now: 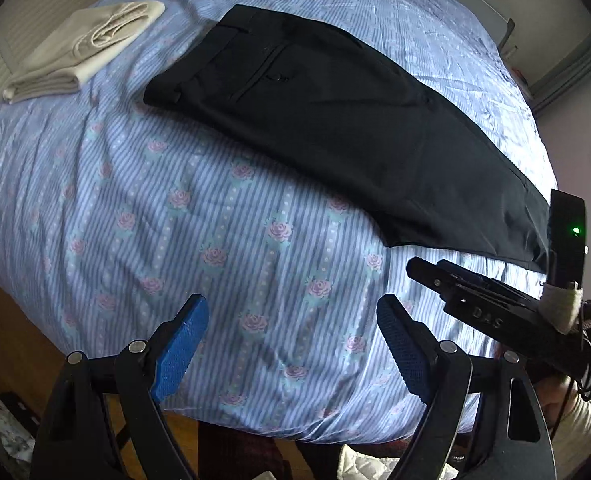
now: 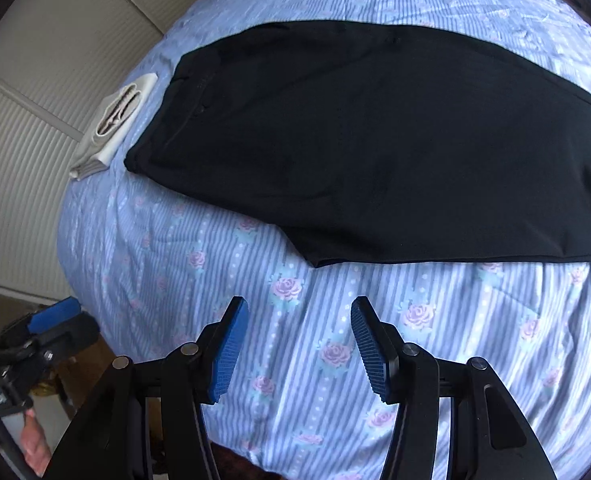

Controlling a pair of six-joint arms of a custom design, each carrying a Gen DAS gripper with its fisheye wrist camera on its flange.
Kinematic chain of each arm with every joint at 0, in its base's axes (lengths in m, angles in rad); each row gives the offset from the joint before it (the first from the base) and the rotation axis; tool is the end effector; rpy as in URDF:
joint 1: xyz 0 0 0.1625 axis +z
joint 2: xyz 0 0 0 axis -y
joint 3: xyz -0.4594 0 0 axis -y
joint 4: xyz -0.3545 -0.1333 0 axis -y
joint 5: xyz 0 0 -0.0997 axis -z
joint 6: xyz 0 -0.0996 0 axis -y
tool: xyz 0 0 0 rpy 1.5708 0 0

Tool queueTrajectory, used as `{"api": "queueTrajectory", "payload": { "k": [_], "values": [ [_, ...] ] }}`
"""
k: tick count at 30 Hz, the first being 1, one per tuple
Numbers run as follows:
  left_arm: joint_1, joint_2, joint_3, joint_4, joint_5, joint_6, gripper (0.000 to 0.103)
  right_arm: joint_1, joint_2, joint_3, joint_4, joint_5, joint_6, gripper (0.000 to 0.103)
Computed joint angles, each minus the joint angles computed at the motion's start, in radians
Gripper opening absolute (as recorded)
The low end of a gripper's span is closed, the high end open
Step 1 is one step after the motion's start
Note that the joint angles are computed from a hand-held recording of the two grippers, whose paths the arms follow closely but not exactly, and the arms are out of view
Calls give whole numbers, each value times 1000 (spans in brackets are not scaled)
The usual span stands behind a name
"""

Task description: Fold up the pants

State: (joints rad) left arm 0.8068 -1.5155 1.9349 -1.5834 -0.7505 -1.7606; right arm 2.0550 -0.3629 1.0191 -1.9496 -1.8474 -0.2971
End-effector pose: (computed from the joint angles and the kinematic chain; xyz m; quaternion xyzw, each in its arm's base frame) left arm -0.1375 -0.4414 0.3750 -0.3585 0.8274 -0.3158 0.2951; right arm 0.4570 -0.6410 -0.0102 0.3912 -0.8998 -0.1236 0.1487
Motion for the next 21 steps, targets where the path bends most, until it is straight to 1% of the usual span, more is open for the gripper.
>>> {"api": "queueTrajectory", "payload": {
  "k": [2, 4, 7, 9, 10, 11, 12, 13, 14, 15, 18, 21],
  "values": [
    [-7, 6, 3, 7, 1, -53, 86, -7, 28, -22, 15, -21, -1, 55],
    [-16, 9, 11, 16, 1, -116, 86, -12, 51, -42, 30, -24, -6, 55],
    [-23, 8, 28, 18, -10, -192, 86, -12, 79, -65, 38, -37, -62, 55],
    [-28, 7, 34, 29, -21, -239, 86, -8, 88, -71, 19, -49, -109, 55],
    [-31, 6, 36, 34, -24, -257, 86, -7, 92, -84, 28, -48, -111, 55],
    [-35, 7, 35, 46, -29, -279, 86, -6, 91, -97, 38, -25, -116, 55],
    [-40, 9, 32, 63, -34, -304, 86, -7, 85, -94, 23, 7, -139, 55],
    [-45, 10, 33, 71, -38, -323, 86, -4, 79, -82, -13, 11, -180, 55],
    [-50, 11, 34, 73, -40, -333, 86, 1, 81, -83, -33, -5, -209, 55],
    [-53, 13, 31, 80, -44, -342, 86, 3, 85, -96, -25, 0, -223, 55],
    [-60, 25, 15, 115, -48, -377, 86, -3, 102, -137, 12, 34, -232, 55],
    [-68, 35, 7, 135, -49, -397, 86, -10, 136, -160, 43, 7, -242, 55]
  ]
}}
